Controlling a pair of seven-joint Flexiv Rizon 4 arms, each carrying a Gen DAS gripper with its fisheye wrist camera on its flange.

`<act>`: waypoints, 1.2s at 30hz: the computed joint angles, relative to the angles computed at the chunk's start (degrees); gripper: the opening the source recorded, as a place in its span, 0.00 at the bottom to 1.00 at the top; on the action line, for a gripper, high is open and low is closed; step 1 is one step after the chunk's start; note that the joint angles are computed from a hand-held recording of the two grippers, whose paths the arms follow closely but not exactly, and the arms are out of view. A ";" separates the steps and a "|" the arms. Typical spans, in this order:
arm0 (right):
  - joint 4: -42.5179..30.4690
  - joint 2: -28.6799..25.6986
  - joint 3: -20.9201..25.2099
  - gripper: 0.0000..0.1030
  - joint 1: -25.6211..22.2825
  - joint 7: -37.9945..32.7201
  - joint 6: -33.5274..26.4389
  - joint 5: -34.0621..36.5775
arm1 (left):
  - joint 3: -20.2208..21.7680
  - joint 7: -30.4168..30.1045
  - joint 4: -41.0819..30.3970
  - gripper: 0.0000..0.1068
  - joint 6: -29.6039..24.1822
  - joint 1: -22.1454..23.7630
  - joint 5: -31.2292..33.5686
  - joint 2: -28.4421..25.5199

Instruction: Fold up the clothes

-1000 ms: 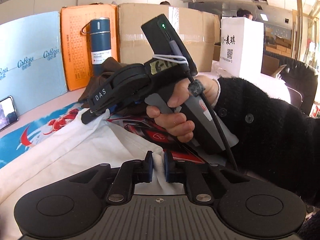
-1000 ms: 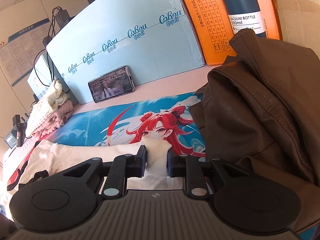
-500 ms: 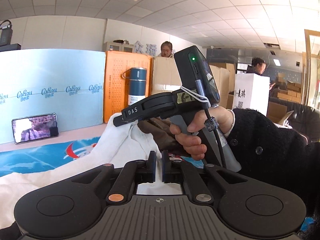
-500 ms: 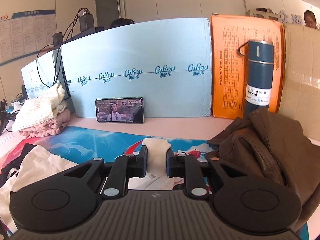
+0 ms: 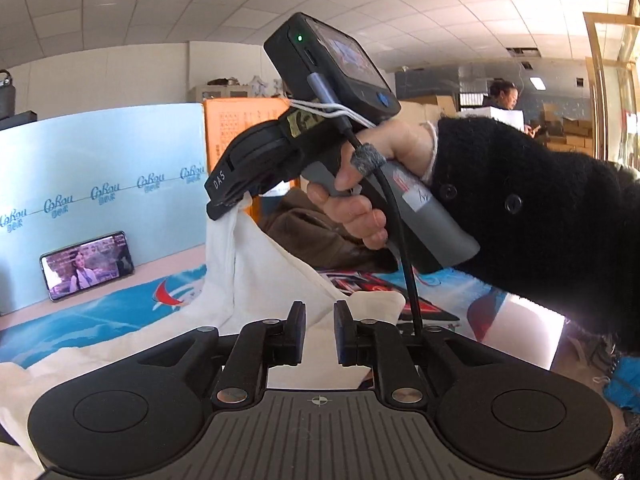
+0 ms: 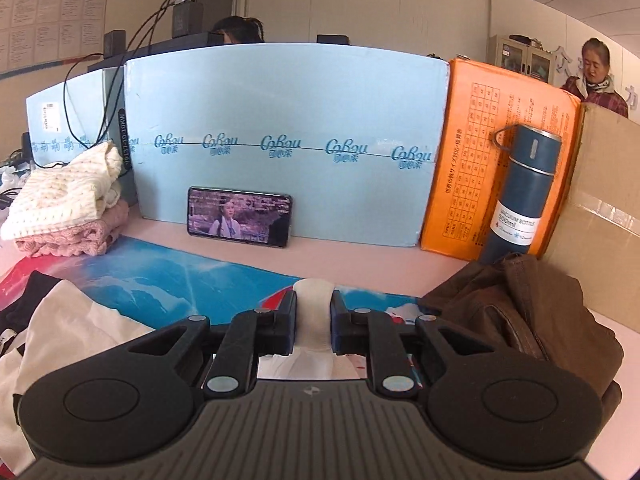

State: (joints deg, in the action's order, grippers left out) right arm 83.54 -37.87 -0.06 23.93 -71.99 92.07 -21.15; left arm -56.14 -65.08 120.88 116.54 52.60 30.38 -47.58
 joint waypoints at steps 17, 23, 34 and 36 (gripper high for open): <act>-16.74 -12.76 29.57 0.63 -22.73 -17.34 -16.42 19.26 | 13.25 9.57 -7.22 0.59 -8.90 -18.94 -8.20 5.37; -19.49 -13.98 31.52 0.53 -23.37 -23.26 -19.43 23.96 | 11.69 13.07 -10.42 0.59 -13.51 -20.68 -15.60 3.06; -19.79 -12.36 28.69 0.15 -21.08 -31.07 -21.46 30.86 | 6.11 14.11 -10.21 0.08 -11.90 -16.71 -20.81 -0.58; -18.90 -11.24 28.45 0.14 -20.85 -32.64 -19.86 32.78 | 3.72 13.57 -9.32 0.08 -9.81 -14.42 -18.95 -1.65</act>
State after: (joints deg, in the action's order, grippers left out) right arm 64.65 -49.11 28.39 3.07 -104.63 72.20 11.63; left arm -52.41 -51.51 111.56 106.73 38.18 11.43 -49.24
